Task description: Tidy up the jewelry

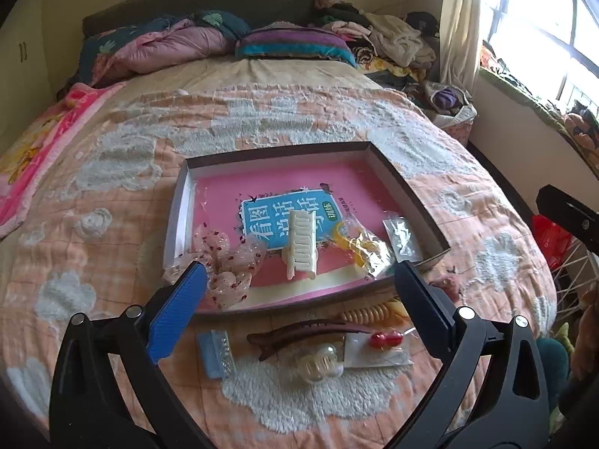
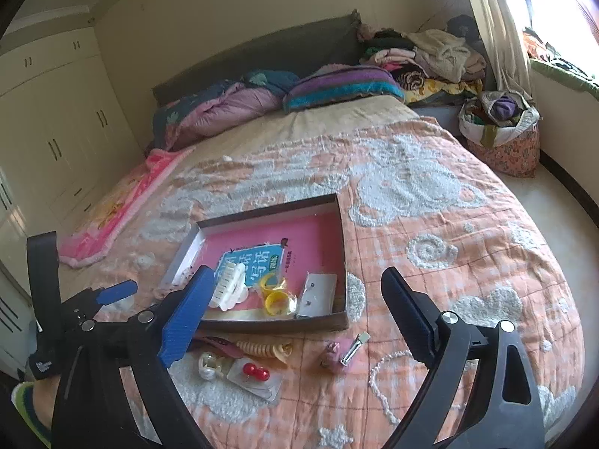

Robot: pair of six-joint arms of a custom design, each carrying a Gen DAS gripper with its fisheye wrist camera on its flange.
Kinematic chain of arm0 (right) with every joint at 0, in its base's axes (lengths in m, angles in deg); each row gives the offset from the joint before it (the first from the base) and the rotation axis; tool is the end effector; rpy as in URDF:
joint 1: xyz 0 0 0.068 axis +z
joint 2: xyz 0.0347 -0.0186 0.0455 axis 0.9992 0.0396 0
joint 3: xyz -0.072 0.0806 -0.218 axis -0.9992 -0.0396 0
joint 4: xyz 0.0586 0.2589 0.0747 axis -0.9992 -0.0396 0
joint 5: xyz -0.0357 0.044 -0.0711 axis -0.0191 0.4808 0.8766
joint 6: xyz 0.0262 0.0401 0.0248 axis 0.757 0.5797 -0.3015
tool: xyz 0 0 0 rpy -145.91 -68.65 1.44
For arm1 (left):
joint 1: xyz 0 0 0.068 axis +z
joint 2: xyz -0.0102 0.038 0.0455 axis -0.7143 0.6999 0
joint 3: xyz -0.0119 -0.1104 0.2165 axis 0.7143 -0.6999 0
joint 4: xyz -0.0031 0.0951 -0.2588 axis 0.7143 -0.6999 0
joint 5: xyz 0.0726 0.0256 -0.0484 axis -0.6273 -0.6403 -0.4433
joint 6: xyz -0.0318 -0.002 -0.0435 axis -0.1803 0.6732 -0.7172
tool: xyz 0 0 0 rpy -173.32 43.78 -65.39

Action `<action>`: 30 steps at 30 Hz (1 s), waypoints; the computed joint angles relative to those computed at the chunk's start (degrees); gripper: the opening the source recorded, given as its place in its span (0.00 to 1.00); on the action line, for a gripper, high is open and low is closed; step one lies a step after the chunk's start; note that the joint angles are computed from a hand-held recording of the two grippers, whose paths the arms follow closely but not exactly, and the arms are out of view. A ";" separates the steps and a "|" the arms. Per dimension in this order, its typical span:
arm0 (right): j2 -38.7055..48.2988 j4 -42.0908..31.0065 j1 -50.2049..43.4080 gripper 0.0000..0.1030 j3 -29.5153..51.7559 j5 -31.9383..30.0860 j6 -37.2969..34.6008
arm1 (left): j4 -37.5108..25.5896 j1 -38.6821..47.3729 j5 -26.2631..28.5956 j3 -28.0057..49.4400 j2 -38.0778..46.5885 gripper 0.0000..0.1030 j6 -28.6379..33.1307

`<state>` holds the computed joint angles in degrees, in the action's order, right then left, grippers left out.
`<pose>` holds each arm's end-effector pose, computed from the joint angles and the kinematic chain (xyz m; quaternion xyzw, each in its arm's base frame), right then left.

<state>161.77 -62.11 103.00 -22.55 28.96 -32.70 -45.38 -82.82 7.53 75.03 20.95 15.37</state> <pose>0.3491 0.1094 0.1875 -0.1801 0.8662 0.2390 0.4001 0.2688 -0.1825 0.1622 -0.1149 0.9186 0.0003 0.3782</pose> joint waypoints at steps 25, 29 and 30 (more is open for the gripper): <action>-24.89 -4.70 -2.79 0.92 -13.13 -4.12 -1.91 | -13.33 -11.51 -10.06 -1.56 -11.84 0.91 -7.83; -27.96 -5.77 -2.64 0.92 -14.96 -3.81 -3.39 | -16.50 -13.75 -11.50 -1.99 -12.71 0.91 -10.24; -28.44 -5.97 -2.65 0.92 -15.34 -3.91 -3.70 | -17.43 -14.40 -11.86 -2.10 -12.99 0.91 -11.17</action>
<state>133.33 -68.08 100.35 -37.89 25.05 -36.41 -62.81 -97.22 -4.32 72.93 7.96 4.20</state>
